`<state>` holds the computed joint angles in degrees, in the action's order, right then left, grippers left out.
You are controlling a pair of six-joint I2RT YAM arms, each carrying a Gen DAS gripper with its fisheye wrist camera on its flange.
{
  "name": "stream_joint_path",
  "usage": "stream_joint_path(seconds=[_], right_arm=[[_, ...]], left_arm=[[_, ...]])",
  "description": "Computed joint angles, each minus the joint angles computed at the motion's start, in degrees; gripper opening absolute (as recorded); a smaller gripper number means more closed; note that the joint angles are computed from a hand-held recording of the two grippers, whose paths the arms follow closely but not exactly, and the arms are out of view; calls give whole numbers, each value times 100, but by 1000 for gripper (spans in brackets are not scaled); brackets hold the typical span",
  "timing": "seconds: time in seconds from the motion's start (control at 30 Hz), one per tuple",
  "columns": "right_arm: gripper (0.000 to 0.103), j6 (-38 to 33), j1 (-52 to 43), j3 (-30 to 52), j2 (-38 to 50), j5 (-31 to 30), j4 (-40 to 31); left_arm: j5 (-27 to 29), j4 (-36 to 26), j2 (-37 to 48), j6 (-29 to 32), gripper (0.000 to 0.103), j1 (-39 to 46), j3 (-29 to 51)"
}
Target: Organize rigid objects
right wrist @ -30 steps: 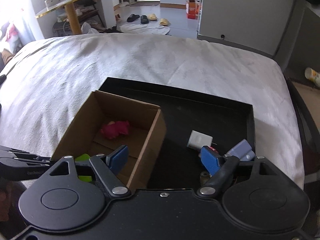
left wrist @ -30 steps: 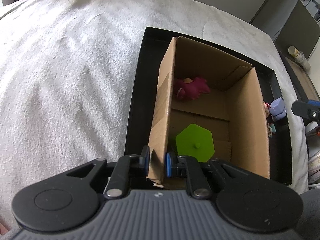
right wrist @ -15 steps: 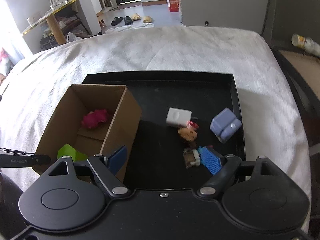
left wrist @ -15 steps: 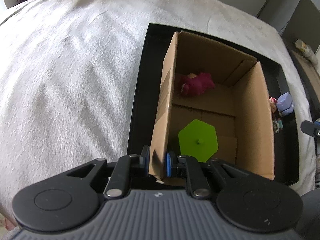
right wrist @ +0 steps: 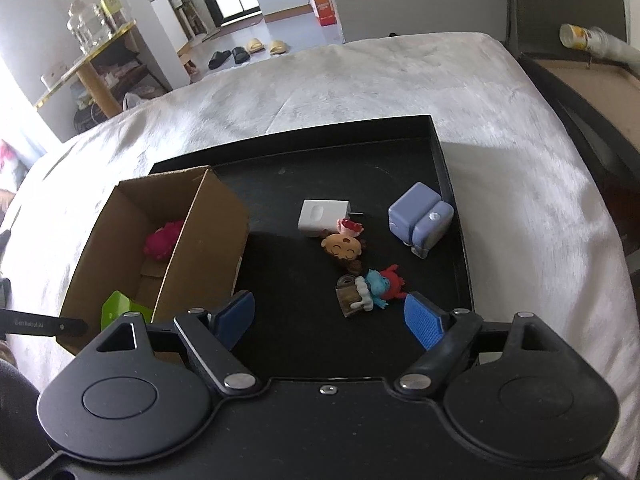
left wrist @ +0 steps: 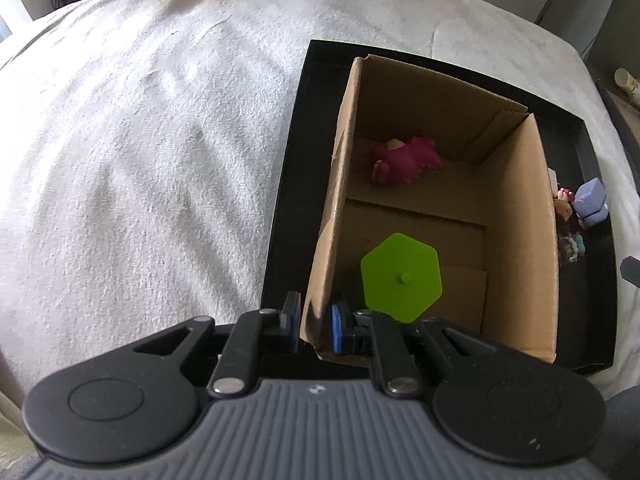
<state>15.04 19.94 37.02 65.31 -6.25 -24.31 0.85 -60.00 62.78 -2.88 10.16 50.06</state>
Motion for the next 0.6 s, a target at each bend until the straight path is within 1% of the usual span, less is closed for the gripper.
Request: stream_joint_path(seconds=[0.23, 0.37, 0.6], right_arm=[[83, 92, -544, -488, 1, -540, 482], [82, 152, -747, -741, 143, -801, 840], [82, 132, -932, -974, 567, -1092, 1506]], left_arm=[[-449, -94, -28, -371, 14, -534, 96], [-650, -101, 57, -480, 14, -660, 100], [-635, 13, 66, -468, 14, -658, 62]])
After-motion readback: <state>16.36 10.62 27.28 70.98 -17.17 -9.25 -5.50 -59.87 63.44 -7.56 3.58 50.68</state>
